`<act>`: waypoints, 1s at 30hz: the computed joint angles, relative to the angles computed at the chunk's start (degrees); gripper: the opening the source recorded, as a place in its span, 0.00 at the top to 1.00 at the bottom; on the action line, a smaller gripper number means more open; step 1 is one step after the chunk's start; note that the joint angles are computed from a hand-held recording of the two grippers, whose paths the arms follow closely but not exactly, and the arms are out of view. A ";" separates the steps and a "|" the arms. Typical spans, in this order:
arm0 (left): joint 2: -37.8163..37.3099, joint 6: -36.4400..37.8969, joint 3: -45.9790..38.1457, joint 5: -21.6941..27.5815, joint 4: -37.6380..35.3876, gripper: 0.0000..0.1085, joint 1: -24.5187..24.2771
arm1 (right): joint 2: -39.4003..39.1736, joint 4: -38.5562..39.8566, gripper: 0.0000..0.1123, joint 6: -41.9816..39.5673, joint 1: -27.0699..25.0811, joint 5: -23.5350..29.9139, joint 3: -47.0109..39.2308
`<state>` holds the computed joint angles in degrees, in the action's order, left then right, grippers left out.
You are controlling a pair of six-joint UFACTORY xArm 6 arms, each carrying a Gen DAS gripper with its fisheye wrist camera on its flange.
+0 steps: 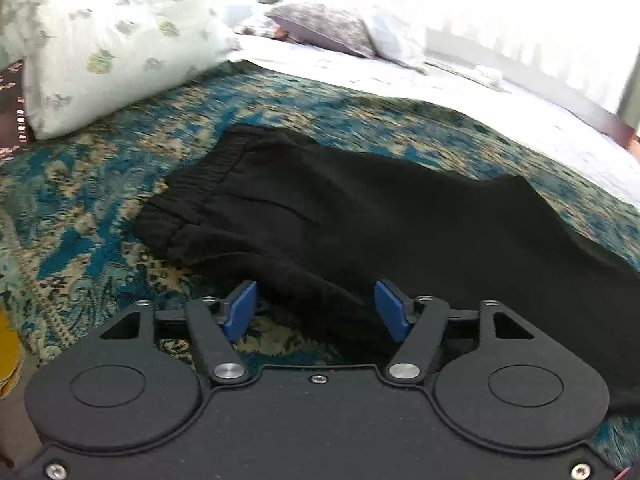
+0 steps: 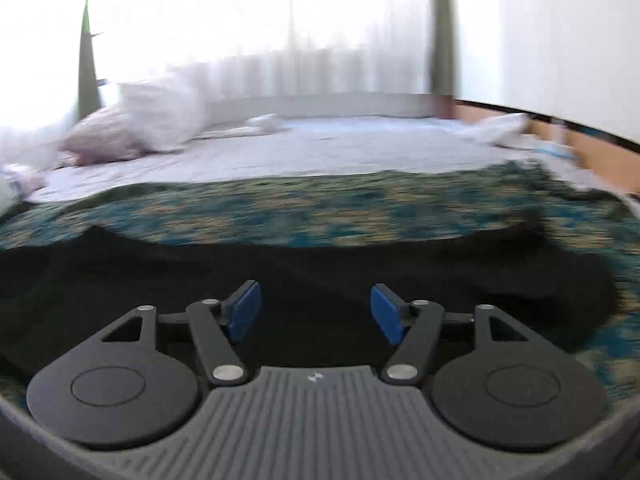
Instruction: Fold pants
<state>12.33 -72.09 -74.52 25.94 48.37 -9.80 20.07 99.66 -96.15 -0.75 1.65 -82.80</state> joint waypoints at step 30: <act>3.98 -26.05 -3.18 1.71 17.87 1.00 8.34 | 3.22 -5.92 0.24 0.91 13.12 0.48 3.01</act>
<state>16.31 -98.14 -77.70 27.64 66.24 -1.46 23.29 93.74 -95.24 12.36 2.13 -79.79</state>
